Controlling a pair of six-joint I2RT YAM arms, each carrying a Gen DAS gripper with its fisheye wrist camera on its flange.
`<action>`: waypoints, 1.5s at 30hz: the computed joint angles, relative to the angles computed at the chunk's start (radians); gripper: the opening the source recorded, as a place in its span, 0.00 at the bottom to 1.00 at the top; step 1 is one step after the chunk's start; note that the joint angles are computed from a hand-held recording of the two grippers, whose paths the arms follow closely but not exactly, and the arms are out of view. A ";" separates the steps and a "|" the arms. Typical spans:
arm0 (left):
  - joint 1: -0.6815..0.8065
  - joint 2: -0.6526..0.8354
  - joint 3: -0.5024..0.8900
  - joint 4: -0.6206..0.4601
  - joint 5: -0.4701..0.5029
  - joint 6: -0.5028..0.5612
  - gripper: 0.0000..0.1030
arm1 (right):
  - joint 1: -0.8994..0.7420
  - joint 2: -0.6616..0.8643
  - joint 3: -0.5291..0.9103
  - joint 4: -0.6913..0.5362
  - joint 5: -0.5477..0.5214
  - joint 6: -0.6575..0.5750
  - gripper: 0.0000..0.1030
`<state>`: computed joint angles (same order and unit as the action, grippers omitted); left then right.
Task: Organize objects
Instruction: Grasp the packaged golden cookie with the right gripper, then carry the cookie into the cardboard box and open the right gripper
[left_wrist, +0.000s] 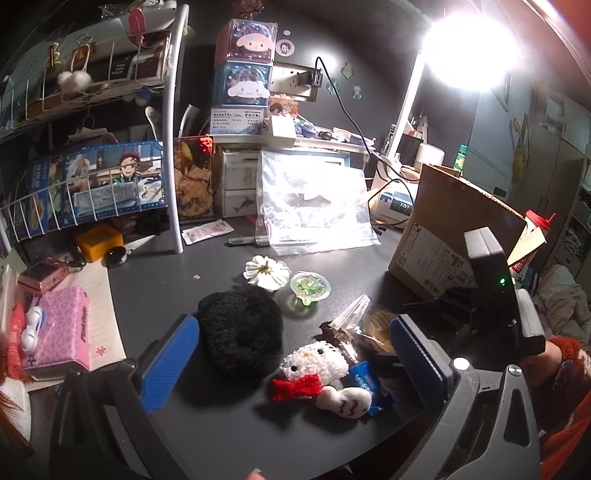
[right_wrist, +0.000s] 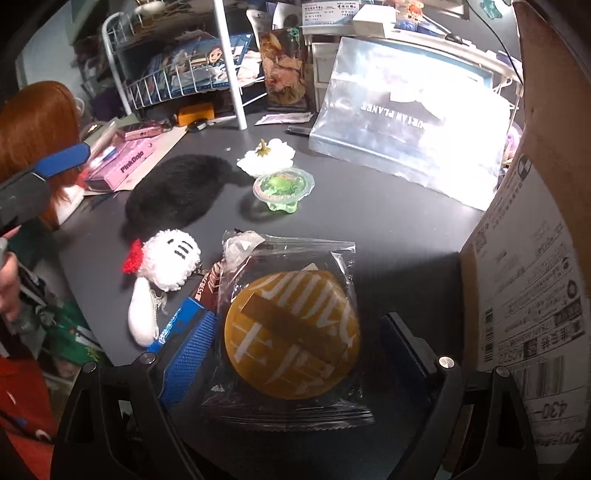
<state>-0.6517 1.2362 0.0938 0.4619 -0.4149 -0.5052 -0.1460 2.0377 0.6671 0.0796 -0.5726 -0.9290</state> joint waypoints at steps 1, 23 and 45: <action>0.008 -0.012 -0.005 -0.003 0.019 -0.003 0.99 | -0.002 0.003 -0.002 -0.002 -0.002 -0.010 0.86; 0.091 -0.181 0.269 -0.358 0.362 0.125 0.89 | -0.096 -0.533 -0.045 -0.495 -0.339 -0.280 0.63; 0.013 0.685 1.301 -0.682 0.614 0.168 0.34 | -0.400 -0.154 0.577 -0.768 -0.330 -0.240 0.64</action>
<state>-0.6387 1.9208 1.3943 -0.2206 0.1988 -0.3373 -0.5461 1.8839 1.2439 -0.6885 -0.9022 -1.1690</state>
